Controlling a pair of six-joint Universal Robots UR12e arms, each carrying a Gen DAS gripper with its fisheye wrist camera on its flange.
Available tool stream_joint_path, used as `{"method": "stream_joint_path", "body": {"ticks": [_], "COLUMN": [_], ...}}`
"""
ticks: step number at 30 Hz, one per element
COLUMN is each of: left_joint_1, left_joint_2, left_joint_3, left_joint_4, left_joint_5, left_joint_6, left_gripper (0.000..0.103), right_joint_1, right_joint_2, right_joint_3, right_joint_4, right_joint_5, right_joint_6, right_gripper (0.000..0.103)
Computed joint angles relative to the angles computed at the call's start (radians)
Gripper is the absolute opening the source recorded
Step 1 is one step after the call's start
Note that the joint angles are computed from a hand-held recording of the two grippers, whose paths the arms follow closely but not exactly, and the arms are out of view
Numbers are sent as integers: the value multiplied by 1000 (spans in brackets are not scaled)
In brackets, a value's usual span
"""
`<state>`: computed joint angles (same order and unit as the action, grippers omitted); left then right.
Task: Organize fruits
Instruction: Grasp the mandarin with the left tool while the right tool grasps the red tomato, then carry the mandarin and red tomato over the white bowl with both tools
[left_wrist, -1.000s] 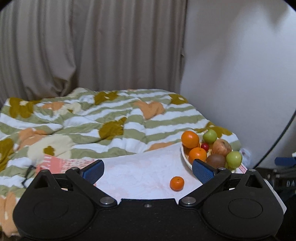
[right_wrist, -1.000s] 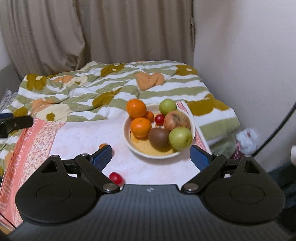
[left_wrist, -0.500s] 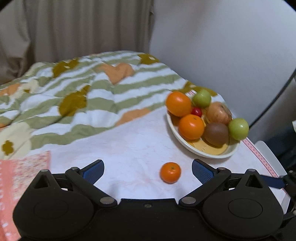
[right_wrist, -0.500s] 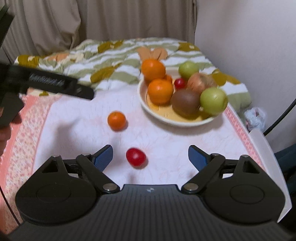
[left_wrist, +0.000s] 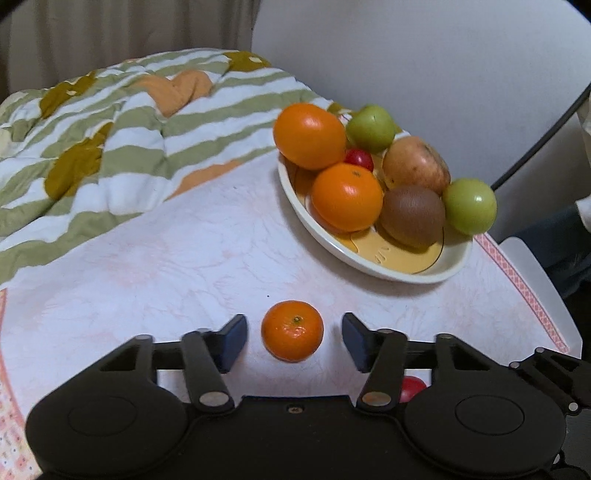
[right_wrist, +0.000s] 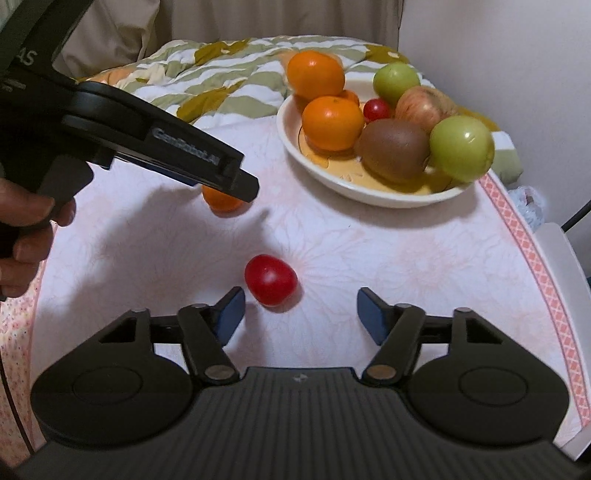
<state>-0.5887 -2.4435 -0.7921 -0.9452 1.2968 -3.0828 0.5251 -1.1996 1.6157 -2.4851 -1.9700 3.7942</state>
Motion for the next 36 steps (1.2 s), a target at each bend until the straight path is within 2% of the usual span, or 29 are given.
{"method": "stream_joint_path", "body": {"ticks": [3,12,15,16,18,28,36], "left_joint_1": [-1,1,2,3,5,7,-3], "left_joint_2": [-8,2,6,7,9,34,72], "left_joint_3": [12,-11,-17,-18,-22,-59,-95], "left_joint_4": [-15,10,12,12,14,58,131], "left_joint_5": [2,8,10,11,12,25,46], "left_joint_6": [12,18,10,8,2,-29,-65], "left_gripper": [42,41,41,41,41,41,41], "right_joint_1": [-1,-10,-13,-14,-16,-13,-13], "right_joint_2": [6,27,30,32,35,31,-9], "right_joint_3": [-4,-25,-29,-30,-33,-37,-16], "right_joint_4": [-4,-13,-16,-20,-21,-26,-54], "right_joint_5": [8,27,31,33,37,22,6], "right_joint_6": [-9,-39,-47,-52,-59,-73,-67], "right_gripper": [79,67,60,54,48,47,47]}}
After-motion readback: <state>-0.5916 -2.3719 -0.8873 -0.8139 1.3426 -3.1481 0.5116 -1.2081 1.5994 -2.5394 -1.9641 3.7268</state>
